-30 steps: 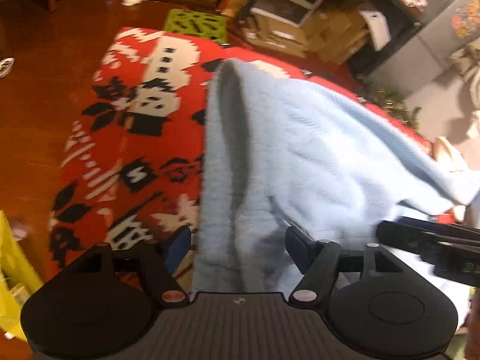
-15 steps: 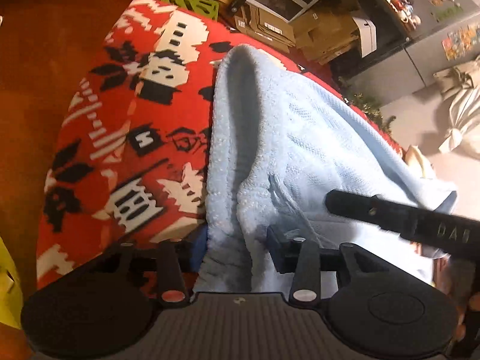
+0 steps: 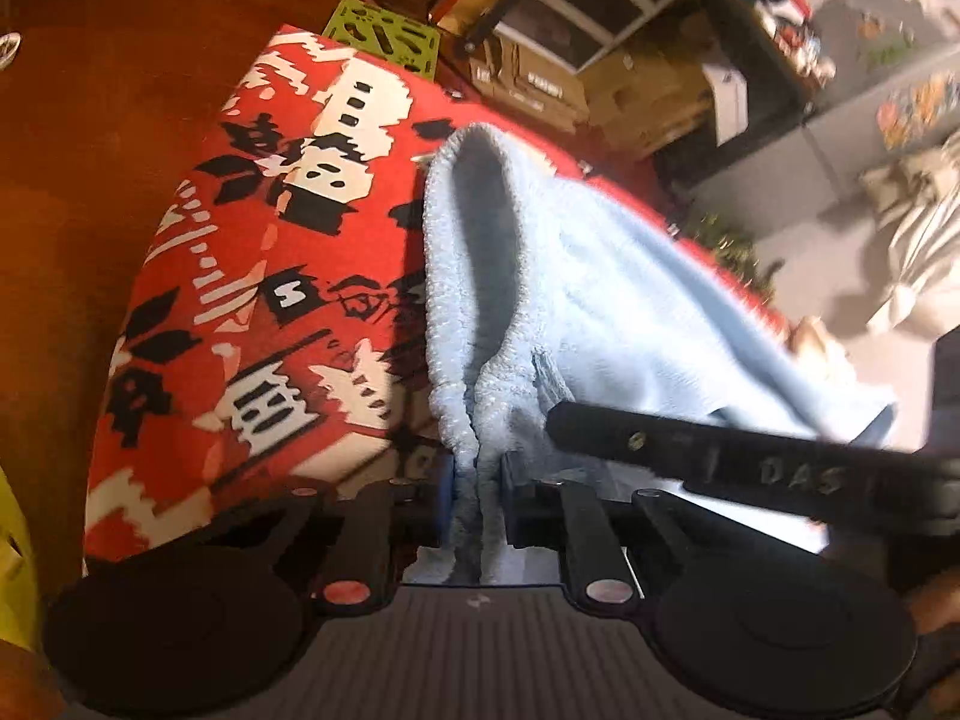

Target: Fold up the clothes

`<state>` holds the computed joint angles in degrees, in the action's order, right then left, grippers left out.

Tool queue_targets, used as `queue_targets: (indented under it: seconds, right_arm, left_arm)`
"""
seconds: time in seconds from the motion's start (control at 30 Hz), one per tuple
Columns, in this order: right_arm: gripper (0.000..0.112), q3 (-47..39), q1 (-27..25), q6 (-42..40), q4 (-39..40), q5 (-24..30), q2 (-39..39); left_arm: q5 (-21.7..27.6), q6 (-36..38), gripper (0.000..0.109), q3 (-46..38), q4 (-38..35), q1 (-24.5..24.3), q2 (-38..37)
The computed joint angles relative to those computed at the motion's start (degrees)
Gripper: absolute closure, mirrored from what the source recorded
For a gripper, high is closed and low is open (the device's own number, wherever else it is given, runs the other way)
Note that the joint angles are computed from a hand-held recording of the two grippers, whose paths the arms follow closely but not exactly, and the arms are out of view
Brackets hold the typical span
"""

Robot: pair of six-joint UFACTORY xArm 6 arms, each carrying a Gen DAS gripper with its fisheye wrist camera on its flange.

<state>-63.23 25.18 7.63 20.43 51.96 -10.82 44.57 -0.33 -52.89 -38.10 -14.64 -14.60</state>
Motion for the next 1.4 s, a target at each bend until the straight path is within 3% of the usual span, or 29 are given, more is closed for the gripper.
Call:
queue_targets:
  seconds: [0.07,0.2,0.3,0.43,0.63,0.9,1.4]
  right_arm:
    - [0.074,0.26,-0.39,-0.80,0.73,1.29,-0.50]
    - [0.073,0.90,-0.85,0.87,1.53,3.02,-0.74]
    - [0.073,1.20,-0.85,1.36,1.43,3.18,-1.04]
    - [0.073,2.13,-0.69,0.98,1.33,2.78,-2.02]
    - [0.073,3.28,-1.15,3.63,1.10,2.60,-2.79]
    - [0.073,3.25,-1.30,4.29,0.15,4.22,-4.98]
    - [0.073,3.93,0.89,0.93,6.59,6.61,-9.78]
  left_arm:
    - [0.33,0.93,0.091,0.53,-2.96,0.47,0.51]
    - [3.55,6.35,0.070,-1.92,-6.92,1.77,4.94]
    - [6.00,9.99,0.068,-2.81,-10.02,2.79,7.10]
    - [5.70,11.00,0.068,-2.05,-12.02,2.48,6.96]
    - [-1.70,0.04,0.082,-0.41,0.46,-3.25,4.58]
    - [-3.84,-13.19,0.088,2.25,8.07,-3.82,-1.42]
    - [5.89,-21.50,0.088,6.88,23.82,0.76,-16.16]
